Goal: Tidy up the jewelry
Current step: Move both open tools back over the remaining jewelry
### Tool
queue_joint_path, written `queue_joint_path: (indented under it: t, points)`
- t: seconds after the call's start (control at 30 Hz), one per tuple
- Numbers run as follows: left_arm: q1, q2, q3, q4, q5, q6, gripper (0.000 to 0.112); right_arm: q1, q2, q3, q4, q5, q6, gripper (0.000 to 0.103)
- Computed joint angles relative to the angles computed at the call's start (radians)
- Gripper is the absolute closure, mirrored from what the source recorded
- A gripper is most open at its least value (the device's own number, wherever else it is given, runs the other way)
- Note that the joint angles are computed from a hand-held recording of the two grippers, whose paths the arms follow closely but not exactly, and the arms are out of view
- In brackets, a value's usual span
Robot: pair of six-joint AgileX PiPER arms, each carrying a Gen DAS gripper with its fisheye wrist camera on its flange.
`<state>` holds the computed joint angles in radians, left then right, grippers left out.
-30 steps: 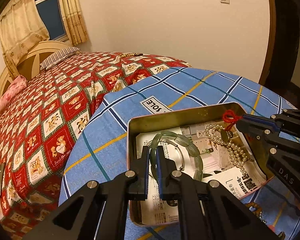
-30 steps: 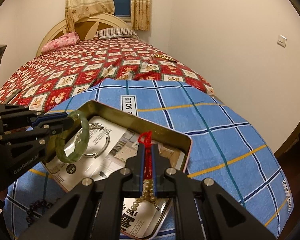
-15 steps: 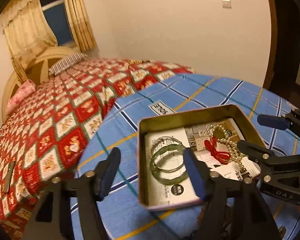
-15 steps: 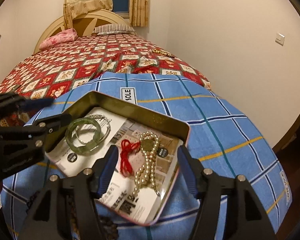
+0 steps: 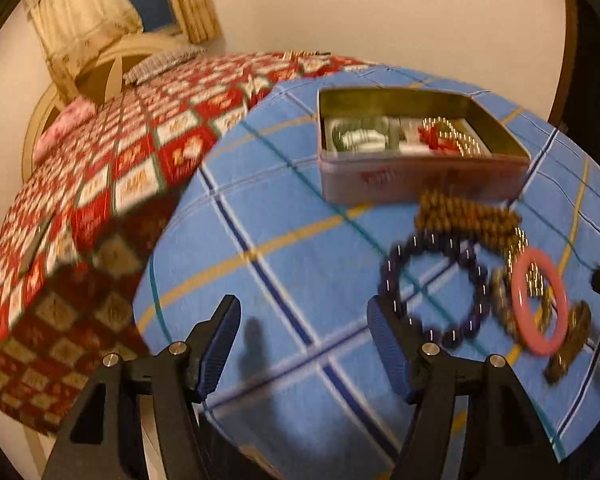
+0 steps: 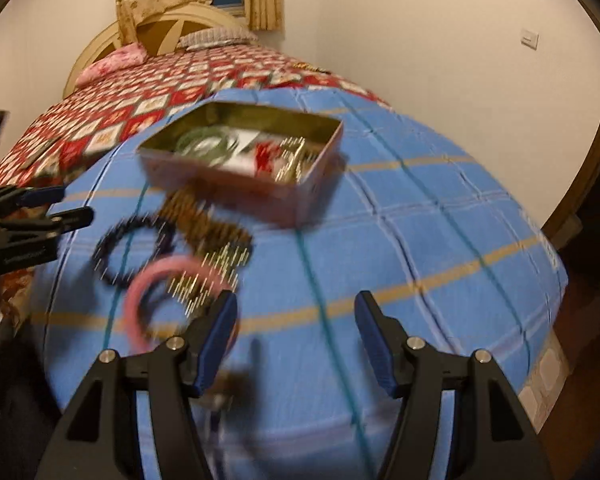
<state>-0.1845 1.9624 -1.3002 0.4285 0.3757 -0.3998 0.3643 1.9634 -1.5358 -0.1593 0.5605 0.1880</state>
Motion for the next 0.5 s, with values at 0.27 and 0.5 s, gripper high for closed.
queue_joint_path:
  t: [0.27, 0.5]
  points:
    - [-0.040, -0.022, 0.052, 0.066, -0.001, -0.102, 0.046, 0.010, -0.062, 0.104, 0.203, -0.008, -0.196, 0.038]
    - [-0.006, 0.017, -0.001, -0.055, -0.018, 0.000, 0.046, 0.016, 0.048, 0.004, 0.102, -0.020, -0.081, 0.039]
